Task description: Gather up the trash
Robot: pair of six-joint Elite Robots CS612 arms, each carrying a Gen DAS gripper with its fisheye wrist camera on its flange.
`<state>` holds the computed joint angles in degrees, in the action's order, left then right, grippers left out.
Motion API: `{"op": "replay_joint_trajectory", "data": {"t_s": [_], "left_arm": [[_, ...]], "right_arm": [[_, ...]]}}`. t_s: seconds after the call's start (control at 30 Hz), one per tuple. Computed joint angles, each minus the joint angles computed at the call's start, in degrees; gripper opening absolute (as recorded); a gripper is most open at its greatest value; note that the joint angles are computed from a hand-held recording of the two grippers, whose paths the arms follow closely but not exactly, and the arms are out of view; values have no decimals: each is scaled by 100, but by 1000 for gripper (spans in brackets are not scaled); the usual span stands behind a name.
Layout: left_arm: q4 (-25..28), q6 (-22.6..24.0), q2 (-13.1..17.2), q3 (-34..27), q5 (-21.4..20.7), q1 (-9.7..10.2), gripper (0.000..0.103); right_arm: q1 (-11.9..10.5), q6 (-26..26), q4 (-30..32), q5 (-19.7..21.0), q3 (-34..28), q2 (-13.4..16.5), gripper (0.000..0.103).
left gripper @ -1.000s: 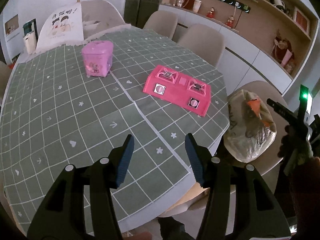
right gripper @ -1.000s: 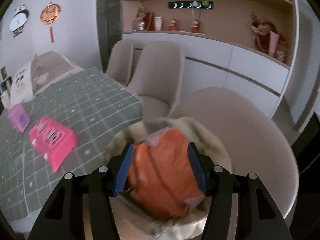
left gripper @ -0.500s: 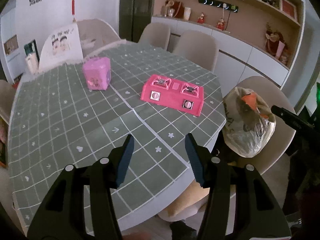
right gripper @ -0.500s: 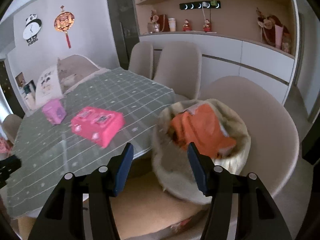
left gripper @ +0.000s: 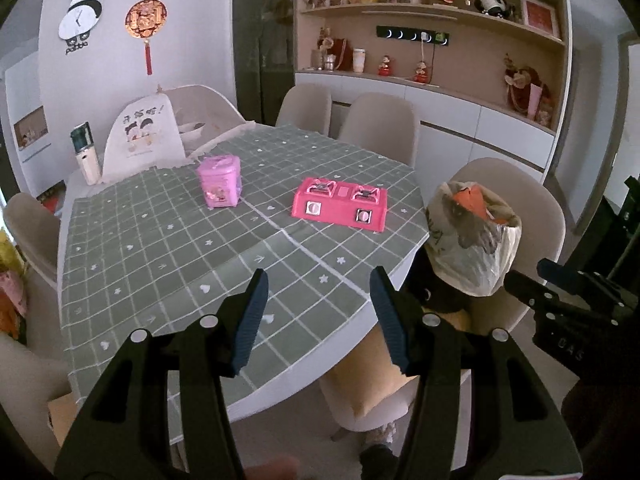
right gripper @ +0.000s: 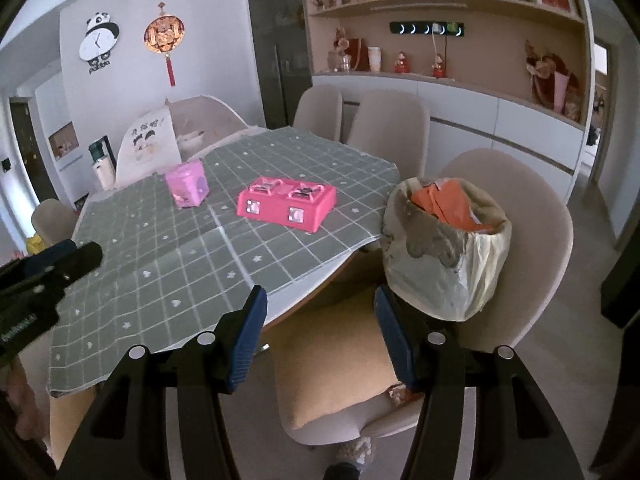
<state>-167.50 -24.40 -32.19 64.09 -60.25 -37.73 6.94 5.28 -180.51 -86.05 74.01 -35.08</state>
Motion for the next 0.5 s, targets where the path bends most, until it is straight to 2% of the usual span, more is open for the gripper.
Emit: {"op": "replay_joint_trajectory", "data": {"t_s": [0.2,0.5], "left_arm": [[-188,0,-187,346,105,-59,50],[-400,17,-310,609,205,-94,50]], "right_arm": [[81,-37,-472,-125,297,-158,53],[129,-3,-675,-175,453,-245,53]]}}
